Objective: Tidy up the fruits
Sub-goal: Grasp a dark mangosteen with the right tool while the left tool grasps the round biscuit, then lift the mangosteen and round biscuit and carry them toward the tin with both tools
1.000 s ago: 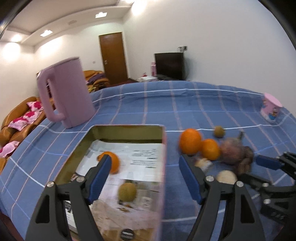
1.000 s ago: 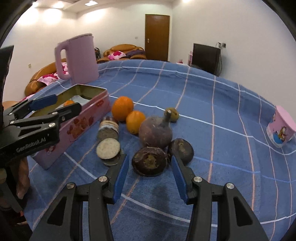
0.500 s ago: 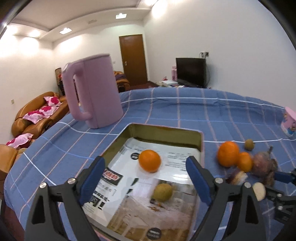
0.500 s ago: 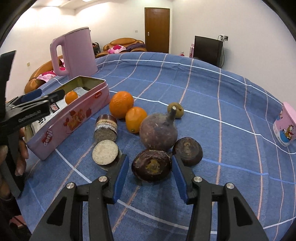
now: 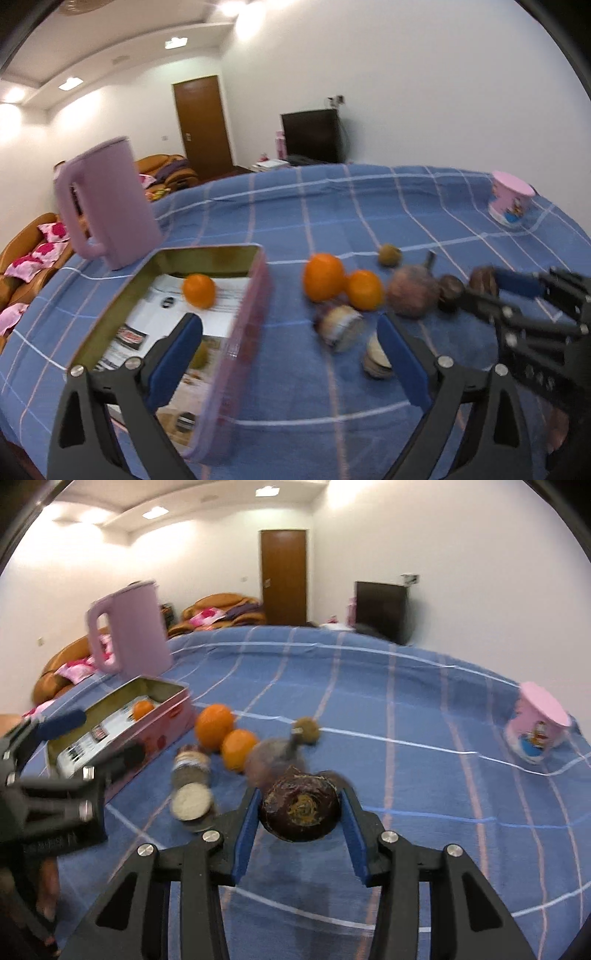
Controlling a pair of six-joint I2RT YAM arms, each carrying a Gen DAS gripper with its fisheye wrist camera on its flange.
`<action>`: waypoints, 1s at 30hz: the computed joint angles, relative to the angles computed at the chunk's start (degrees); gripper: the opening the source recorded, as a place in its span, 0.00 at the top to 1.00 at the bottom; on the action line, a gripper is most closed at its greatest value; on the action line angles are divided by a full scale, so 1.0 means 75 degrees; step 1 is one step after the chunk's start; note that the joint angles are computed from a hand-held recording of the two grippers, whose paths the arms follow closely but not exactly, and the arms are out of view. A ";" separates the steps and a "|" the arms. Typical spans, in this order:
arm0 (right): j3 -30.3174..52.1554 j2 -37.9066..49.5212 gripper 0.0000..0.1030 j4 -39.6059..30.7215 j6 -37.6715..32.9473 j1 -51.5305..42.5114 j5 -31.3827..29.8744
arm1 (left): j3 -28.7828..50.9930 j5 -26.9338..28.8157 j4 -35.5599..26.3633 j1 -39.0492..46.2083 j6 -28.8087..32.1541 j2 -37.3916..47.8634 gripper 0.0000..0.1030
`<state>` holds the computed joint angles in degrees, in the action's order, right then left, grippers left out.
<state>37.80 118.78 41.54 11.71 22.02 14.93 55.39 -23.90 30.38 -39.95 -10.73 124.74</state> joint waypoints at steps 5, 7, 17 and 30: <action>-0.0233 -0.0107 0.56 0.0163 0.0114 -0.0324 -0.0025 | 0.0403 0.0354 -0.0551 -0.0255 -0.0016 0.0201 0.22; -0.0293 -0.0153 0.56 0.0217 0.0153 -0.0414 -0.0097 | 0.0572 0.0466 -0.0773 -0.0320 -0.0099 0.0292 0.25; -0.0367 -0.0122 0.56 0.0348 0.0213 -0.0467 -0.0238 | 0.1693 0.1205 -0.1980 -0.0226 -0.0337 0.0906 0.48; -0.0111 -0.0038 0.56 -0.0058 0.0121 -0.0456 -0.0474 | 0.1798 0.1550 -0.2038 -0.0183 -0.0348 0.0965 0.66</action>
<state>36.97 118.50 41.10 12.61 18.60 11.37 68.88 -12.28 15.09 -41.33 -13.34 131.98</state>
